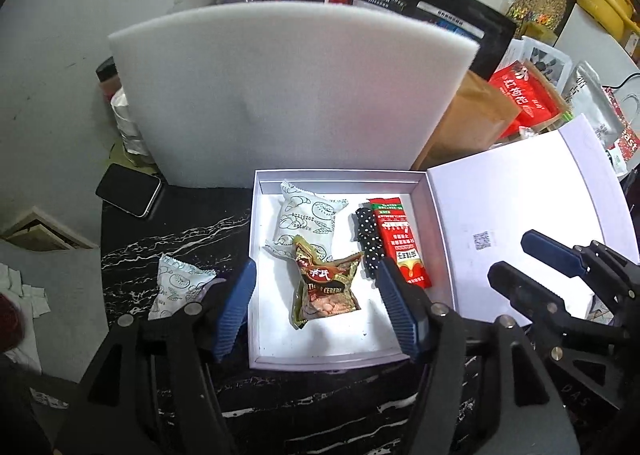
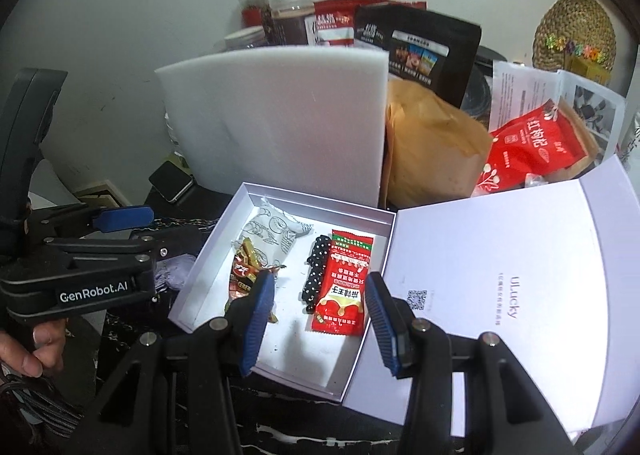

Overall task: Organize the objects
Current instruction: 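Withdraw both grippers from the box back over the table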

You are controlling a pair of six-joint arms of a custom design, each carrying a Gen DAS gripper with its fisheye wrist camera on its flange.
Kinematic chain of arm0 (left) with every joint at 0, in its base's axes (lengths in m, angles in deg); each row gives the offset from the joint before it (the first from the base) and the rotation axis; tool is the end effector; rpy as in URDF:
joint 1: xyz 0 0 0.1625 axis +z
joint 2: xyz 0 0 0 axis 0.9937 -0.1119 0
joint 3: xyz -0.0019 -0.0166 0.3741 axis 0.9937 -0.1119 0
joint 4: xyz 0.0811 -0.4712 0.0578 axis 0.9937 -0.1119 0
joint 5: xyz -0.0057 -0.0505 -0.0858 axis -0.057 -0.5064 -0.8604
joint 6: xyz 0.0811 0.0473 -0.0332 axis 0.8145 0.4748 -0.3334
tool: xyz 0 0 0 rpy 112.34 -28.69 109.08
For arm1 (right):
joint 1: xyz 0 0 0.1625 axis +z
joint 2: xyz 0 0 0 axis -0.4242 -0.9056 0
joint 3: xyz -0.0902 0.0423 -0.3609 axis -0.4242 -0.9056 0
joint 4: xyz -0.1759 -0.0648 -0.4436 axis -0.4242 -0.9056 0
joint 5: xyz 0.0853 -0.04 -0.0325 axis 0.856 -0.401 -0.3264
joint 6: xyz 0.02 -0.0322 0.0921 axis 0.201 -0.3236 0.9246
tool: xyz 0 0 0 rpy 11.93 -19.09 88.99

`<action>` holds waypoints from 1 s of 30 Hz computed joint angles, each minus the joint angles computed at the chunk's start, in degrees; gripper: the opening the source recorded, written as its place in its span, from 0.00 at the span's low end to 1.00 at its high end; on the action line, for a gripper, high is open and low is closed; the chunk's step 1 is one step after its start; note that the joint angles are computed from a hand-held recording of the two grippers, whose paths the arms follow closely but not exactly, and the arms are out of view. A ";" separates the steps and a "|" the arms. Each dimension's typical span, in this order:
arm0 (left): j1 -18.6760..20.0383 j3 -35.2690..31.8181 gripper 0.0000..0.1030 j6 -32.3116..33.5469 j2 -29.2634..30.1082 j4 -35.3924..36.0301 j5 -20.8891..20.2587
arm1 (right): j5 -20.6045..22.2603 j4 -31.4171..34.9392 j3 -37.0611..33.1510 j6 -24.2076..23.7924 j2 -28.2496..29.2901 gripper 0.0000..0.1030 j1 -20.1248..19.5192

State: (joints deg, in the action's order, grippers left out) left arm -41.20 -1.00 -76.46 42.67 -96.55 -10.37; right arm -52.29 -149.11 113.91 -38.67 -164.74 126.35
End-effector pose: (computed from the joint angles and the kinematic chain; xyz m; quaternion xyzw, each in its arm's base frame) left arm -0.4153 -0.6437 0.0789 0.2239 0.9157 -0.1583 0.2937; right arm 0.1751 -0.5273 0.3625 0.0545 -0.8907 0.3153 0.3228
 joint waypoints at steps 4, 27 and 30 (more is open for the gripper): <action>-0.89 1.10 0.60 -1.66 -1.62 0.31 0.18 | -0.28 0.40 0.56 -0.07 -1.22 0.46 1.21; -5.12 16.69 0.63 -10.55 -17.79 1.71 4.41 | -1.00 1.27 4.54 0.24 -2.80 0.46 8.08; -5.10 19.85 0.63 -12.35 -21.56 3.12 5.04 | -0.99 1.23 5.16 1.05 -2.04 0.47 9.15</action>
State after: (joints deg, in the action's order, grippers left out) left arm -46.30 18.85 -88.81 21.11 -93.43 -5.32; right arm -53.28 -147.88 119.07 -37.62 -166.78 135.50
